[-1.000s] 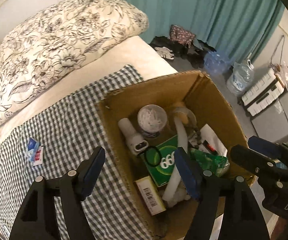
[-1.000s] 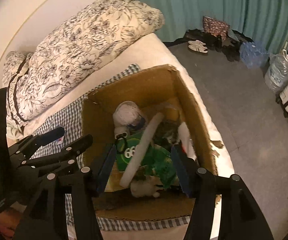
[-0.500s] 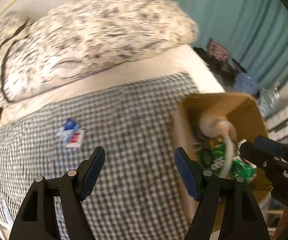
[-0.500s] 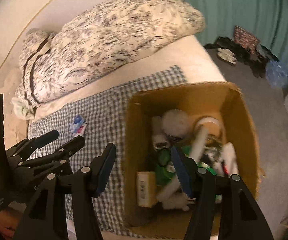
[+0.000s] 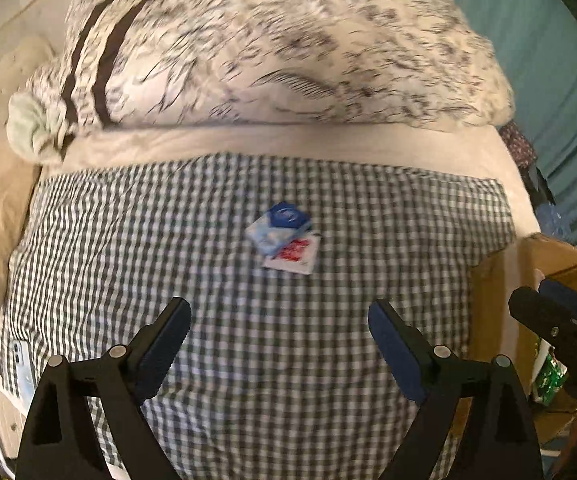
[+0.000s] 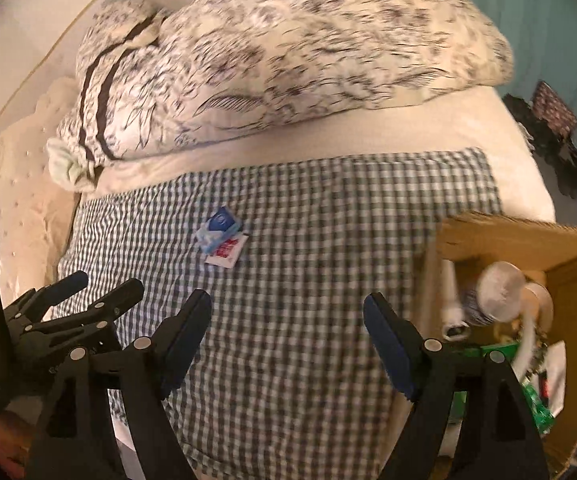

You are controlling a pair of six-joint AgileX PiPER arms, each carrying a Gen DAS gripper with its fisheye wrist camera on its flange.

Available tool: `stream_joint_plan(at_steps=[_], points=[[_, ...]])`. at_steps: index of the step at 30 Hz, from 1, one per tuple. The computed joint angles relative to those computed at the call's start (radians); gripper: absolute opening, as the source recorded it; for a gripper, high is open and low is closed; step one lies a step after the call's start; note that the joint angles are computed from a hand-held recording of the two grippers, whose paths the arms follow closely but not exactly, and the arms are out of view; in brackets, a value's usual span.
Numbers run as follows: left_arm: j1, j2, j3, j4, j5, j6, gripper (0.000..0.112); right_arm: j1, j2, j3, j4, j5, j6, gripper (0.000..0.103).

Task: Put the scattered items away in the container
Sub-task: 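Move both grippers back over the bed toward the tissue pack and sachet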

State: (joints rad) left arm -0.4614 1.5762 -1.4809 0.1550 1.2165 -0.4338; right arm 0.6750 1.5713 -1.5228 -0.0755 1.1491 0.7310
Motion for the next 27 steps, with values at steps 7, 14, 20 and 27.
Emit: stream_joint_plan(at_steps=[7, 14, 20, 27], points=[[0.137, 0.076, 0.001, -0.024, -0.069, 0.141, 0.093, 0.026, 0.181, -0.148, 0.002, -0.020, 0.000, 0.079], [0.184, 0.201, -0.041, -0.060, -0.122, 0.262, 0.093, 0.010, 0.338, -0.250, 0.063, -0.056, -0.029, 0.079], [0.178, 0.299, -0.057, -0.087, -0.194, 0.339, 0.093, -0.011, 0.397, -0.238, 0.079, -0.080, -0.024, 0.079], [0.170, 0.415, -0.073, -0.104, -0.263, 0.326, 0.093, -0.049, 0.424, -0.154, 0.119, -0.121, -0.039, 0.079]])
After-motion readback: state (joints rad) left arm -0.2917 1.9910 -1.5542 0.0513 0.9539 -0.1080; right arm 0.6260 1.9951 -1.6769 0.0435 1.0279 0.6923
